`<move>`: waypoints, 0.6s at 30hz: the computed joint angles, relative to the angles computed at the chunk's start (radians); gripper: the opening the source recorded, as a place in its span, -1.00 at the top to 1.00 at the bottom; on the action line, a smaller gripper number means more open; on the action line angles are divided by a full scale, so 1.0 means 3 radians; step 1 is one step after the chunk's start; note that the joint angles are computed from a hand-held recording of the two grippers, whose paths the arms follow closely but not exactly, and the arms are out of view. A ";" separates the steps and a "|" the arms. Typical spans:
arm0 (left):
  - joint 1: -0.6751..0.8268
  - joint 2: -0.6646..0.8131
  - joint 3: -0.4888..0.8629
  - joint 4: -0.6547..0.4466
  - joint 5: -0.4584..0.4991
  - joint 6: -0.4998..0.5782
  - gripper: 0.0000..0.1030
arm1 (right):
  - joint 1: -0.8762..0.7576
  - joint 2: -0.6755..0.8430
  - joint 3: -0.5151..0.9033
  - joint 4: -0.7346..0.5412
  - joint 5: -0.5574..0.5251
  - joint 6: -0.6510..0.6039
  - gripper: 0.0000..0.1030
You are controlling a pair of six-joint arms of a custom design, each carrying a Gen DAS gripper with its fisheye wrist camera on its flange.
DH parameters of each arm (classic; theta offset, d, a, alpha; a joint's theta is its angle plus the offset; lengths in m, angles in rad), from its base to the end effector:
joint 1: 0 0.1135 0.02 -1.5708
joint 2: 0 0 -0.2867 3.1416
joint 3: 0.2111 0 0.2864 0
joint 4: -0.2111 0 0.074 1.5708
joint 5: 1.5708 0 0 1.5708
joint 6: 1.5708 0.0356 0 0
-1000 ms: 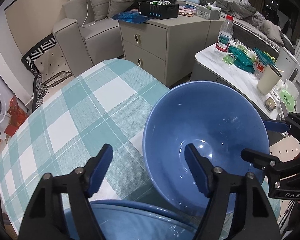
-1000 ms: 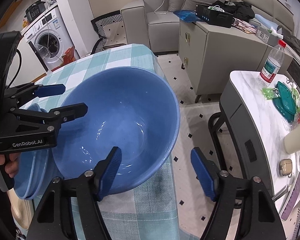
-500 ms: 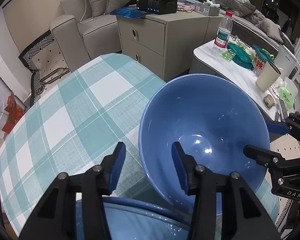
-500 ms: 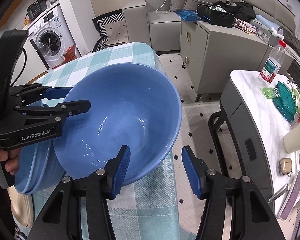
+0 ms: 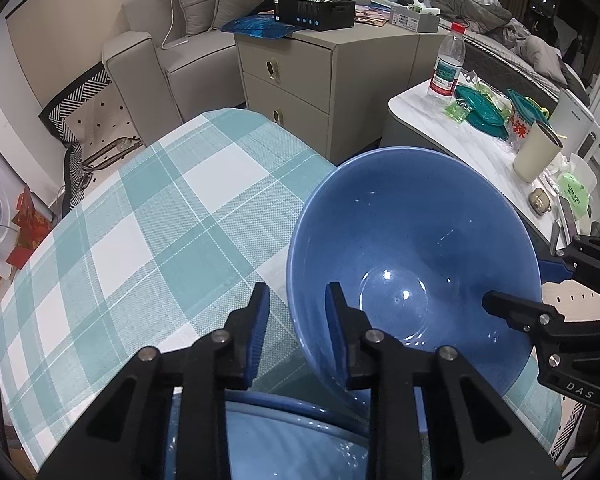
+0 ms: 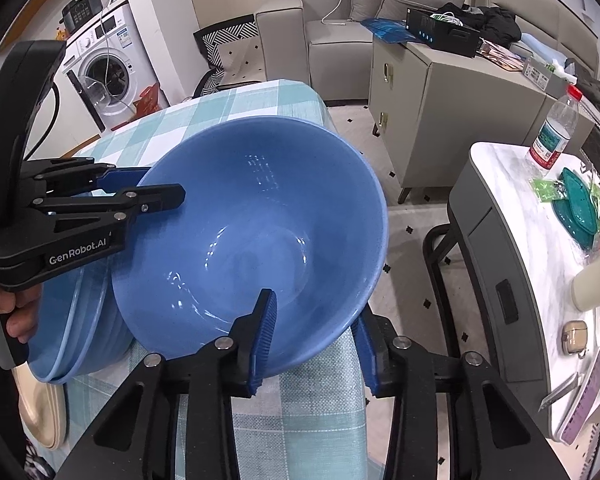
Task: Organize plates and bowls
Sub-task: 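Close both grippers on the rim of the darker blue bowl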
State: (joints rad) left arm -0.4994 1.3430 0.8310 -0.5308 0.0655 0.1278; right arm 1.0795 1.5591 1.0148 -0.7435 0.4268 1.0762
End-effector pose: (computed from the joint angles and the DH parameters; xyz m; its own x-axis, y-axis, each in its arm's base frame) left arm 0.2482 -0.1380 0.2133 -0.6875 0.5200 -0.5069 0.5993 0.8004 0.0081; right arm 0.1625 0.2726 0.2043 -0.8735 0.0658 -0.4824 0.0436 0.9974 0.0571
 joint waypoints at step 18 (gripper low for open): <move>-0.0040 0.0017 0.0008 0.0007 -0.0021 -0.0016 0.74 | -0.0042 -0.0074 -0.0079 0.0071 -0.0046 -0.0004 0.43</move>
State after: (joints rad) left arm -0.5114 1.3481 0.8334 -0.5288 0.0590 0.1230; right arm 1.0670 1.5370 0.9911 -0.7223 0.4129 1.0749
